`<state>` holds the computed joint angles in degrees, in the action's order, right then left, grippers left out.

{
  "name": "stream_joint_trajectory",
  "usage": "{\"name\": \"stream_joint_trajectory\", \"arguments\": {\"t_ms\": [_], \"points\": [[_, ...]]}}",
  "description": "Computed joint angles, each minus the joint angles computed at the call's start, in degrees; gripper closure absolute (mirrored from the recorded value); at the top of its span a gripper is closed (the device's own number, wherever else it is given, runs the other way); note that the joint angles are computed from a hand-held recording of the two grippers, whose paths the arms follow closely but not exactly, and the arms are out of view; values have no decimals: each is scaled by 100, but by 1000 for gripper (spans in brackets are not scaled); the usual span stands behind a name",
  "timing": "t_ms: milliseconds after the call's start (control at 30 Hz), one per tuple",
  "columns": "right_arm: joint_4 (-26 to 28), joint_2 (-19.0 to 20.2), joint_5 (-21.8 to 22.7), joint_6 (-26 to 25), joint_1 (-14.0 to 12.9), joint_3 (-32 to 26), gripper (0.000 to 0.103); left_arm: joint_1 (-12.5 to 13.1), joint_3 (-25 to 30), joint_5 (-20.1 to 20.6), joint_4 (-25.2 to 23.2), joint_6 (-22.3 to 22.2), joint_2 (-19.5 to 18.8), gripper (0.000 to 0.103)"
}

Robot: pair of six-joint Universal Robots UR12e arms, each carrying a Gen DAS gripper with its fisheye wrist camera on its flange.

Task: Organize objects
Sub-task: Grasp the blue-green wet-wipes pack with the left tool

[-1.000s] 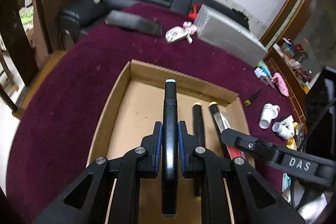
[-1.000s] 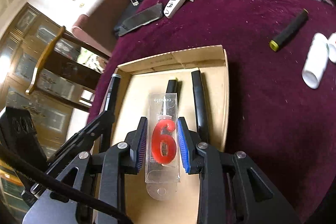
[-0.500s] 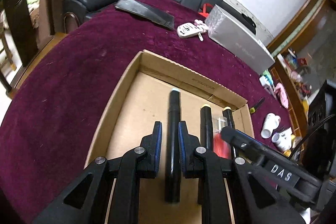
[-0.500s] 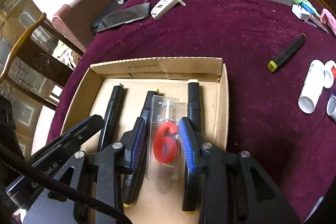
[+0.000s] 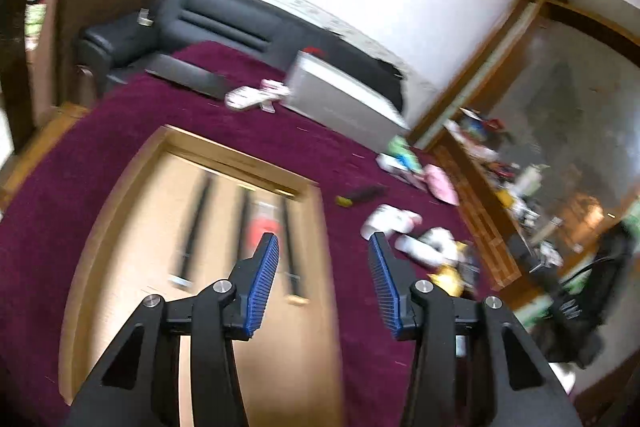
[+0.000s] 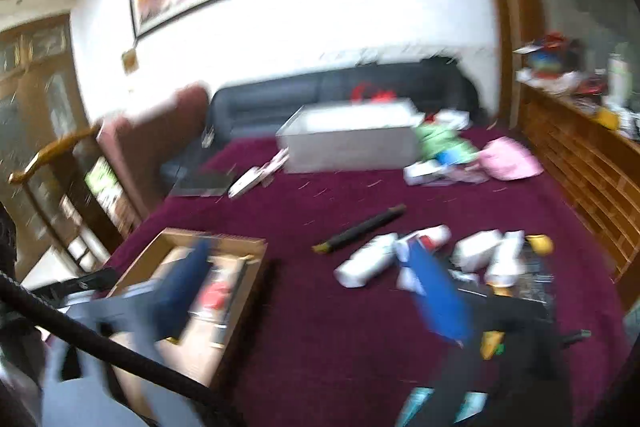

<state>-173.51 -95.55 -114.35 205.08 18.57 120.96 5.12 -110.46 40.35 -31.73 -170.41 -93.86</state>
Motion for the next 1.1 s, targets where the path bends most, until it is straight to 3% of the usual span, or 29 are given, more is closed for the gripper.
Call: {"name": "stream_joint_trajectory", "arguments": {"t_ms": [67, 200, 300, 400, 467, 633, 700, 800, 900, 1100], "points": [[1029, -482, 978, 246, -477, 281, 0, -91, -50, -218, -295, 137, 85, 62], [1780, -1042, 1723, 854, -1137, 880, 3, -284, -133, -560, -1039, 500, 207, 62], [1653, -1353, 2254, 1208, -1534, 1271, 3, -501, -119, -312, -1437, 838, 257, 62], [1478, -1356, 2474, 1554, -1666, 1446, 3, -615, -112, -113, -1443, 870, 262, 62], [1240, -1202, 2895, 1791, -1678, 1462, 3, -677, -143, 28, -1273, 745, 276, 62], [-127, -603, 4723, 1663, -1801, 1408, 9, -704, -234, 321, -1245, 794, 366, 62], [-247, -637, 4594, 1492, -1784, 1381, 9, -793, -277, 581, -1164, 997, 394, 62], [110, -838, 3886, 1179, -1670, 1341, 9, -973, -308, 958, -1091, 1348, 378, 62], [125, -1056, 3664, 1349, -1808, 1518, 9, -1108, -265, 1072, -1205, 1236, 282, 62], [244, -1522, 3434, 1536, -2129, 1835, 9, -1424, -332, 1443, 239, 1175, 94, 62]]}}
